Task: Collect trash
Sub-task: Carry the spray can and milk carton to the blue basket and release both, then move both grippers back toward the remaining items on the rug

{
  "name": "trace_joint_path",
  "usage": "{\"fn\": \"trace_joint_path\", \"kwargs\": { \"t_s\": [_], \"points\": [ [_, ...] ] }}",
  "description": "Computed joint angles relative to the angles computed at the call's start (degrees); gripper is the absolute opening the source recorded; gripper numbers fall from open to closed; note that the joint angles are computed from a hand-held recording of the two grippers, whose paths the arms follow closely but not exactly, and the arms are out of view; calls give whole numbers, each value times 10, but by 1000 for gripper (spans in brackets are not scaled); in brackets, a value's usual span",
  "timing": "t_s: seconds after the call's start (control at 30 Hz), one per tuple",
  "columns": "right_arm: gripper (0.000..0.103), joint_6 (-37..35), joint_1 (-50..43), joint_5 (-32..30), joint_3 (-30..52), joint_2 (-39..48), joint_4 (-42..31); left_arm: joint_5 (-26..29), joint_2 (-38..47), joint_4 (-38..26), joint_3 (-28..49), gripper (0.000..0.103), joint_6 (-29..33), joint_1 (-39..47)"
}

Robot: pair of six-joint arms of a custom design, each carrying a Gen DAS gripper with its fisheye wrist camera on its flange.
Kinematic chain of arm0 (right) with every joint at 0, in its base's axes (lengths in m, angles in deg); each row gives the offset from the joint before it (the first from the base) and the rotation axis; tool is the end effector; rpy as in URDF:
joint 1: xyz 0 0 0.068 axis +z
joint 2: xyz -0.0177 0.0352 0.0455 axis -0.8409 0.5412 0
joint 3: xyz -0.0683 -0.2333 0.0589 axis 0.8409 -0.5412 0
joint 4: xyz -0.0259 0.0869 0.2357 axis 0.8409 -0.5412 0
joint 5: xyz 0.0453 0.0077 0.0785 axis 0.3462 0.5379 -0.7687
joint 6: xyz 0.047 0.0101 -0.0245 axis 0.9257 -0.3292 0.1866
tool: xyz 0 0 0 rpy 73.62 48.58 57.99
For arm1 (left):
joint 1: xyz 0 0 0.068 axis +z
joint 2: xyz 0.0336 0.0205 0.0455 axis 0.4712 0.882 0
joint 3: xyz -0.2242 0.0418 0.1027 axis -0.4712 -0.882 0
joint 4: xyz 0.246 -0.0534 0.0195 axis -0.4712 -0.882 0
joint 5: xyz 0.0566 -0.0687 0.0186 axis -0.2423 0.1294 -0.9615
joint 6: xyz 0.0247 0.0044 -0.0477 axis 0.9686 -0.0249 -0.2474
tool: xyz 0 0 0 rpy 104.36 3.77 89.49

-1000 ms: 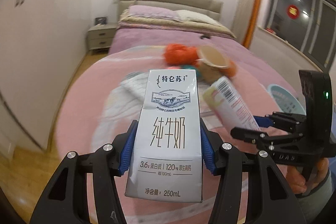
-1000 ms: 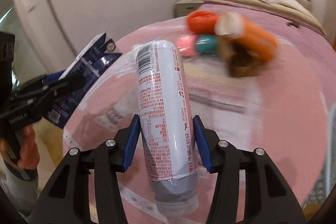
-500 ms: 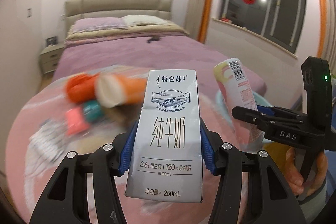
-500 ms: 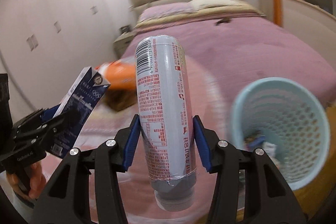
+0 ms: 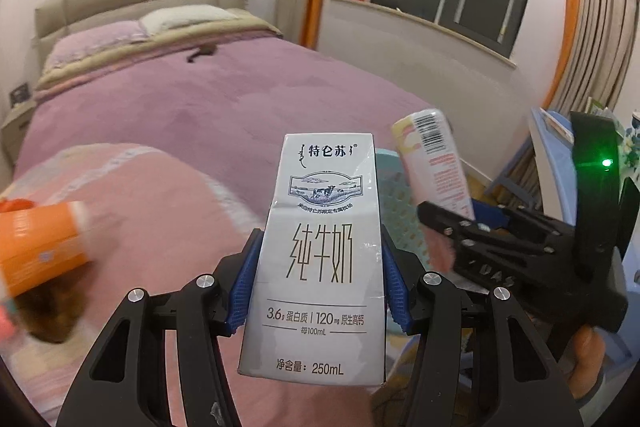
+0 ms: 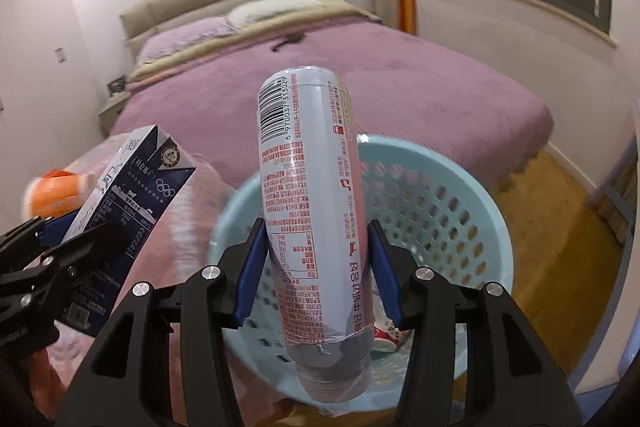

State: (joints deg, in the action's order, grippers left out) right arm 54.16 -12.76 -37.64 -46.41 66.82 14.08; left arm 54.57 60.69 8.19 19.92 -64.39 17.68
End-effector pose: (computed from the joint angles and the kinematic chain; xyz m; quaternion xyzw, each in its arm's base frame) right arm 0.1773 0.1451 0.1151 0.1712 0.9063 0.0054 0.3863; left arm 0.2614 -0.0655 0.1312 0.2827 0.8650 -0.2200 0.3513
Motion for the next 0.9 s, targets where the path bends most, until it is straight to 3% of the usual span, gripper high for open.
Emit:
{"fn": "trace_joint_path", "kwargs": {
  "t_s": [0.13,0.2,0.27,0.33,0.67,0.9],
  "points": [
    [47,2,-46,-48,-22,38,48,-16,61,25,19,53,-18,-38],
    [48,5,-67,-72,-26,58,68,-4,76,26,25,61,-20,-38],
    [51,11,-83,-93,-37,59,88,17,74,19,24,75,-18,-24],
    [52,9,-95,-105,-55,48,108,38,61,6,17,75,-10,-10],
    [52,34,-8,-51,-15,4,24,92,-74,-26,-52,75,12,73],
    [52,39,75,-8,73,24,-32,157,-180,-110,-75,75,99,225]
  ]
}}
